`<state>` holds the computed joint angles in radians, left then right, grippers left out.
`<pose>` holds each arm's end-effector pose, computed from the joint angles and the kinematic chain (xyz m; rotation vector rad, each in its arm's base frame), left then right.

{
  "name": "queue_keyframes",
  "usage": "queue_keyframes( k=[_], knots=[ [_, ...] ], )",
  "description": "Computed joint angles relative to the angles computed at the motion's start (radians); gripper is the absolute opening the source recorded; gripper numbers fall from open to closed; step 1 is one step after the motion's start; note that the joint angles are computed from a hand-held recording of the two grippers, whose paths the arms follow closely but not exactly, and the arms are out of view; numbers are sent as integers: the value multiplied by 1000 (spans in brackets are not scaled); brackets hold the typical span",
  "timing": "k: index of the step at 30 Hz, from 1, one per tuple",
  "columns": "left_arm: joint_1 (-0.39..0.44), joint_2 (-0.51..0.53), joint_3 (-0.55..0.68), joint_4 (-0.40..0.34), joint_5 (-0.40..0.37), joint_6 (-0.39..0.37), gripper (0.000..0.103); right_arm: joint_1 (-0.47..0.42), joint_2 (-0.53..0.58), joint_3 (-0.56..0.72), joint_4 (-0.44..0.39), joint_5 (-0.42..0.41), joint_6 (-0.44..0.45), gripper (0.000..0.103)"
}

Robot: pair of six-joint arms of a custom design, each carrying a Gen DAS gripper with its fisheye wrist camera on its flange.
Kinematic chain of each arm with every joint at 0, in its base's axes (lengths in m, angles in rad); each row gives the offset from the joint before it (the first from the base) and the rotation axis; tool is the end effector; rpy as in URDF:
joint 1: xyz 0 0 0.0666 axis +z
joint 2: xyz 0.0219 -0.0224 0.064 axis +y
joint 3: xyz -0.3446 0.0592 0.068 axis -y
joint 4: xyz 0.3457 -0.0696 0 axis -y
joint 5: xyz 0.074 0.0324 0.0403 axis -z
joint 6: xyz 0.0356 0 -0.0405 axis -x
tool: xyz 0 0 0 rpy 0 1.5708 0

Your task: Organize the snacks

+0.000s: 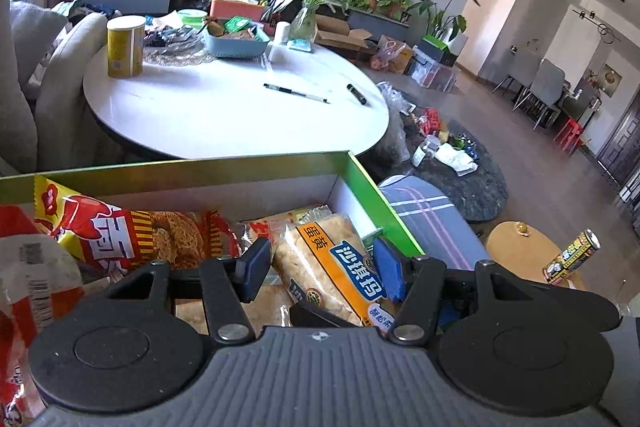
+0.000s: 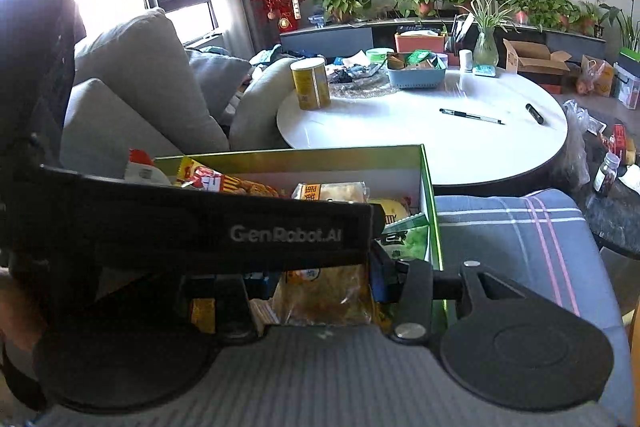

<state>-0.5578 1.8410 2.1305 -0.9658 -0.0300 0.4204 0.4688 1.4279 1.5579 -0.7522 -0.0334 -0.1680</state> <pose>0.5061 -0.3149 0.4745 0.1410 2.2891 -0.4865 0.4206 0.2139 0.4622 -0.3515 2.1924 0.3920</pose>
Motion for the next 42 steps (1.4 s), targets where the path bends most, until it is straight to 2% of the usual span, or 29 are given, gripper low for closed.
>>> queue_keyframes(
  k=[3, 6, 9, 12, 18, 22, 27, 30, 33, 42],
  knots=[
    [13, 38, 65, -67, 19, 45, 60, -6, 26, 24, -23, -10, -23, 92],
    [10, 54, 122, -136, 3, 40, 66, -5, 26, 34, -37, -8, -34, 92],
    [-9, 7, 87, -118, -48, -8, 74, -1, 3, 45, -61, -8, -33, 92],
    [-21, -38, 57, -101, -81, -28, 74, 13, -46, 24, -38, 70, 16, 92],
    [-41, -167, -75, -43, -55, 11, 75, -19, -147, -14, -80, 82, 26, 93],
    [-64, -236, -174, -7, -35, 57, 75, -48, -223, -66, -114, 106, -19, 93],
    [-108, -298, -275, 4, -35, 82, 75, -64, -292, -120, -165, 147, -70, 93],
    [-131, -340, -365, 41, -22, 124, 75, -84, -315, -149, -195, 142, -140, 93],
    [-144, -357, -425, 51, 12, 170, 74, -104, -332, -177, -224, 104, -201, 93],
    [-195, -348, -512, 54, 22, 243, 74, -96, -380, -289, -240, 30, -274, 93]
  ],
)
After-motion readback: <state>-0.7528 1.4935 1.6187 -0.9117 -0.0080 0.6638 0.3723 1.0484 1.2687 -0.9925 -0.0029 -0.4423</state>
